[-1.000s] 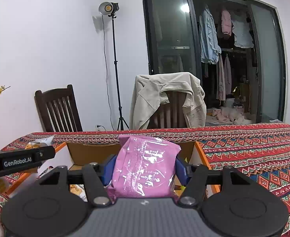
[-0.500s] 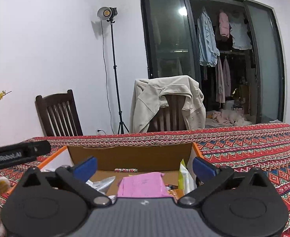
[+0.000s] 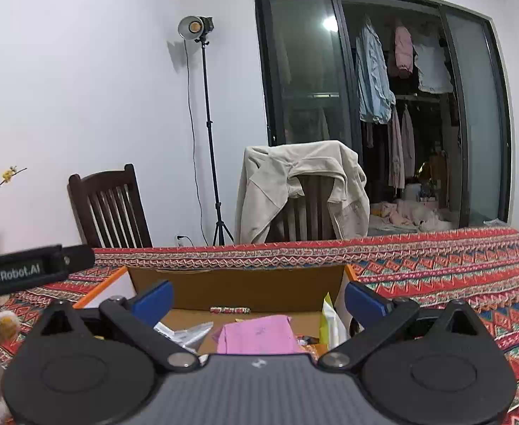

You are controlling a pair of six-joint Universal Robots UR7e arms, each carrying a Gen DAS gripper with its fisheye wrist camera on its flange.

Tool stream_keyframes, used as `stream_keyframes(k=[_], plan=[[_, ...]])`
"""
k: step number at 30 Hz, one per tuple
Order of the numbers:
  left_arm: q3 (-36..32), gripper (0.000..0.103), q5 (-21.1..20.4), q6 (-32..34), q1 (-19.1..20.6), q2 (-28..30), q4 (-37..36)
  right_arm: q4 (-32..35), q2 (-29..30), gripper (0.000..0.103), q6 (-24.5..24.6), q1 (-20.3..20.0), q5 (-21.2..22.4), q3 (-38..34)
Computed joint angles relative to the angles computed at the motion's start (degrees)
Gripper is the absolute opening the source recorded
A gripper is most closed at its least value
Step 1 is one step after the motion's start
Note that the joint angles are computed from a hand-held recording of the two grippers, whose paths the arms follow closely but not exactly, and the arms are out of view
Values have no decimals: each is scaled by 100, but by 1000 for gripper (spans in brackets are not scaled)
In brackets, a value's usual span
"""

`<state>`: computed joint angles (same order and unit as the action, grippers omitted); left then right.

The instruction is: Organize snacks

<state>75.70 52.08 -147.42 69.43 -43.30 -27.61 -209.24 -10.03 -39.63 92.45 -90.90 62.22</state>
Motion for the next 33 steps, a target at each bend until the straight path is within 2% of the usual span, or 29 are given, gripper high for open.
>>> stream_keyframes(k=[7, 22, 30, 33], plan=[[532, 103, -120, -8, -148, -381, 14, -393, -479, 103, -145, -4, 109, 937], [2492, 103, -258, -271, -411, -1386, -303, -1482, -1282, 103, -586, -252, 371, 3255], [3064, 103, -359, -515, -423, -1583, -335, -1747, -1459, 103, -576, -460, 369, 3989], [3120, 103, -352, -764, -377, -1587, -120, -1775, -1450, 103, -594, -506, 299, 4095]])
